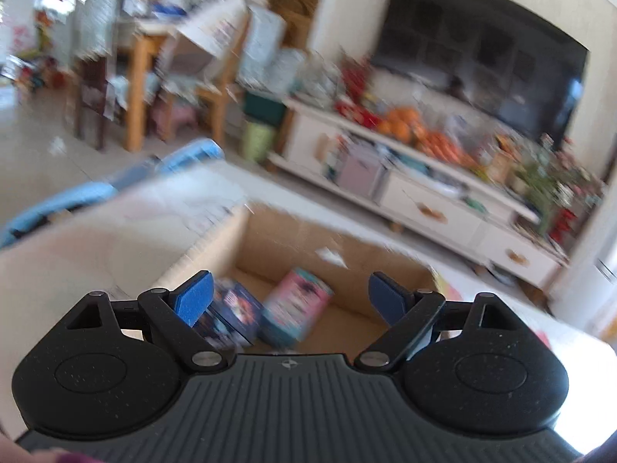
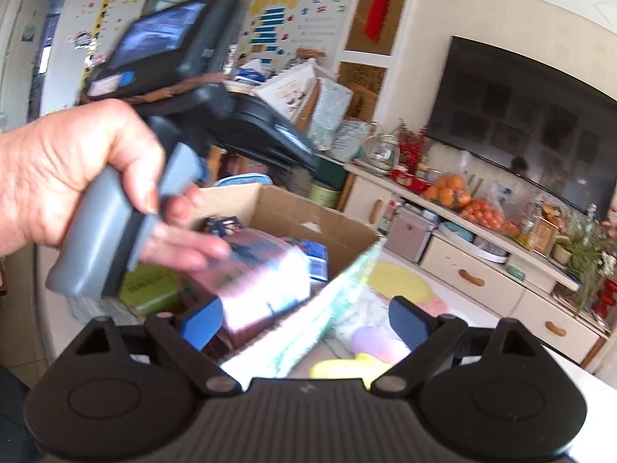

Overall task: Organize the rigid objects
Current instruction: 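Move right gripper to the yellow water gun while left gripper approaches the white vitamin box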

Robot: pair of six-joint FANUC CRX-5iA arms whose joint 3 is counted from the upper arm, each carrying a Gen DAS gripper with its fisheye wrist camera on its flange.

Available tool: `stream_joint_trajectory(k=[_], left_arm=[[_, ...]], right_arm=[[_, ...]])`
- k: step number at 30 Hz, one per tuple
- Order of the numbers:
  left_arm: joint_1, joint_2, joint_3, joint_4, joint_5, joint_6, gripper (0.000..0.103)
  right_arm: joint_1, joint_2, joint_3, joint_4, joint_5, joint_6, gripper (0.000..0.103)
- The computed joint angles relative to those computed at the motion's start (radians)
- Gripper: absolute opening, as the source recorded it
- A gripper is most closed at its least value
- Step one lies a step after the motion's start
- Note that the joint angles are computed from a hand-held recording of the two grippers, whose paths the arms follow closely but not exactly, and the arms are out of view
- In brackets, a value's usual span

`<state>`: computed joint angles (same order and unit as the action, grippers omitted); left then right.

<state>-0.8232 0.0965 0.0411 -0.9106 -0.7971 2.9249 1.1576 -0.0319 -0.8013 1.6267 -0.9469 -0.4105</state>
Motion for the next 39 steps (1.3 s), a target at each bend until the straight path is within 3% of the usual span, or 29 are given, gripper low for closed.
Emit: stream_joint_trajectory(k=[2,4,11,20,24,29,34,39], left_arm=[[-0.051,0.028,0.038,-0.110,-0.116,0.067,0.103],[-0.050,0.041,0.056,-0.105,-0.161,0.076,0.103],[-0.067,0.031,0.063,-0.120,-0.158,0.064,0.103],[-0.088,0.017,0.037,-0.111,-0.112,0.033,0.103],[-0.108,0.022,0.041,-0.133,-0.126,0.037,0.103],[-0.101,0.015,0.029,-0.130,-0.106,0.023,0.103],[-0.097,0.012,0.025,-0.122,-0.089,-0.006,0.103],[-0.099,0.002,0.012,-0.128,-0.070,-0.014,0.103]], right_arm=[[0.008,-0.001,-0.009,-0.017,-0.032,-0.012,0.093],[0.005,-0.010,-0.024,-0.032,-0.051,-0.034,0.093],[-0.023,-0.033,-0.064,-0.108,-0.057,-0.097,0.093],[-0.125,-0.039,-0.097,-0.082,0.065,-0.201,0.102],[-0.206,-0.022,-0.075,-0.032,0.138,-0.224,0.102],[-0.326,0.000,-0.028,-0.011,0.308,-0.154,0.101],[-0.405,0.028,0.018,-0.075,0.457,-0.031,0.081],[-0.418,0.044,0.036,-0.151,0.511,0.054,0.074]])
